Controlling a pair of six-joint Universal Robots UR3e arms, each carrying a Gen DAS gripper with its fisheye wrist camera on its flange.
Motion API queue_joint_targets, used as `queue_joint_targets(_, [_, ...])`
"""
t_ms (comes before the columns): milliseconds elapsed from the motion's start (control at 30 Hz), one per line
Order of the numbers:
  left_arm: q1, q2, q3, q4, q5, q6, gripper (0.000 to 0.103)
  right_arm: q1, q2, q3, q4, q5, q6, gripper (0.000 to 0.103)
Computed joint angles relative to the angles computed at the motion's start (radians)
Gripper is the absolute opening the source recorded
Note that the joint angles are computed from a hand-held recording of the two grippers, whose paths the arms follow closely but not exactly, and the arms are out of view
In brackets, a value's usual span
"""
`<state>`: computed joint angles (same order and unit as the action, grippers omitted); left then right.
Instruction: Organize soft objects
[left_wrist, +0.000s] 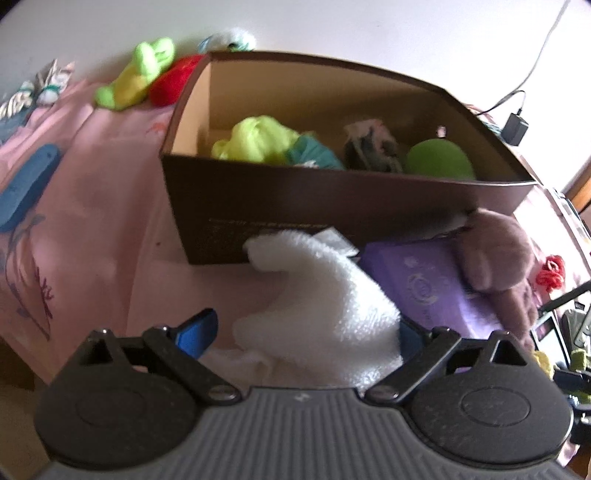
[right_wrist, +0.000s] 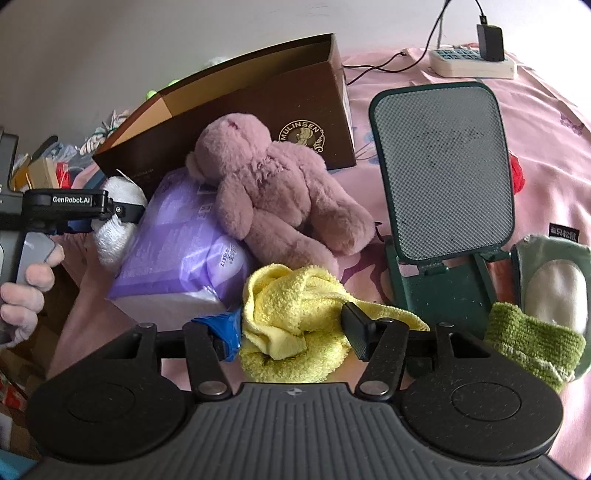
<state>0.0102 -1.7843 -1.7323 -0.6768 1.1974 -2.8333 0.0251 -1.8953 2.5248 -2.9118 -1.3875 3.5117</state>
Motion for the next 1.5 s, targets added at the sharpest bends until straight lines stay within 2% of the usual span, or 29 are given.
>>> queue_joint_targets(167, [0.015, 0.002, -0.040, 0.049, 0.004, -0.002, 0.096, 0.018, 0.050, -0.004, -0.054, -0.030, -0.020, 0.047])
queue_joint_targets(333, [0.016, 0.005, -0.066, 0.059, 0.010, 0.011, 0.075, 0.015, 0.062, 0.004, -0.083, -0.031, -0.026, 0.048])
queue_joint_targets(367, [0.019, 0.014, -0.080, 0.066, 0.005, 0.012, 0.073, 0.013, 0.050, 0.012, -0.078, -0.030, -0.027, 0.046])
queue_joint_targets(433, [0.027, 0.032, -0.095, 0.063, -0.018, 0.019, 0.059, 0.009, 0.032, 0.013, -0.061, -0.027, -0.034, 0.043])
queue_joint_targets(533, [0.020, 0.058, -0.117, 0.079, -0.013, 0.030, 0.048, -0.011, -0.003, 0.032, -0.054, -0.003, -0.031, 0.036])
queue_joint_targets(633, [0.016, 0.086, -0.136, 0.086, -0.005, 0.040, 0.037, -0.050, -0.070, 0.059, -0.021, 0.033, -0.043, 0.027])
queue_joint_targets(700, [0.020, 0.105, -0.144, 0.083, 0.000, 0.043, 0.034, -0.065, -0.115, 0.067, 0.010, 0.048, -0.049, 0.020])
queue_joint_targets(900, [0.078, 0.202, -0.173, 0.026, -0.057, 0.074, 0.033, -0.106, -0.244, 0.077, 0.126, 0.097, -0.050, 0.013])
queue_joint_targets(1100, [0.145, 0.313, -0.171, -0.035, -0.153, 0.105, 0.033, -0.223, -0.445, 0.068, 0.309, 0.248, -0.080, 0.013])
queue_joint_targets(1233, [0.165, 0.345, -0.130, -0.046, -0.212, 0.095, 0.033, -0.349, -0.553, 0.040, 0.391, 0.394, -0.114, 0.013])
queue_joint_targets(1367, [0.157, 0.318, -0.054, -0.018, -0.262, 0.076, 0.033, -0.433, -0.504, 0.000, 0.308, 0.505, -0.096, 0.013])
queue_joint_targets(1500, [0.099, 0.224, 0.056, 0.050, -0.252, 0.039, 0.033, -0.464, -0.312, -0.074, 0.075, 0.571, -0.014, 0.013])
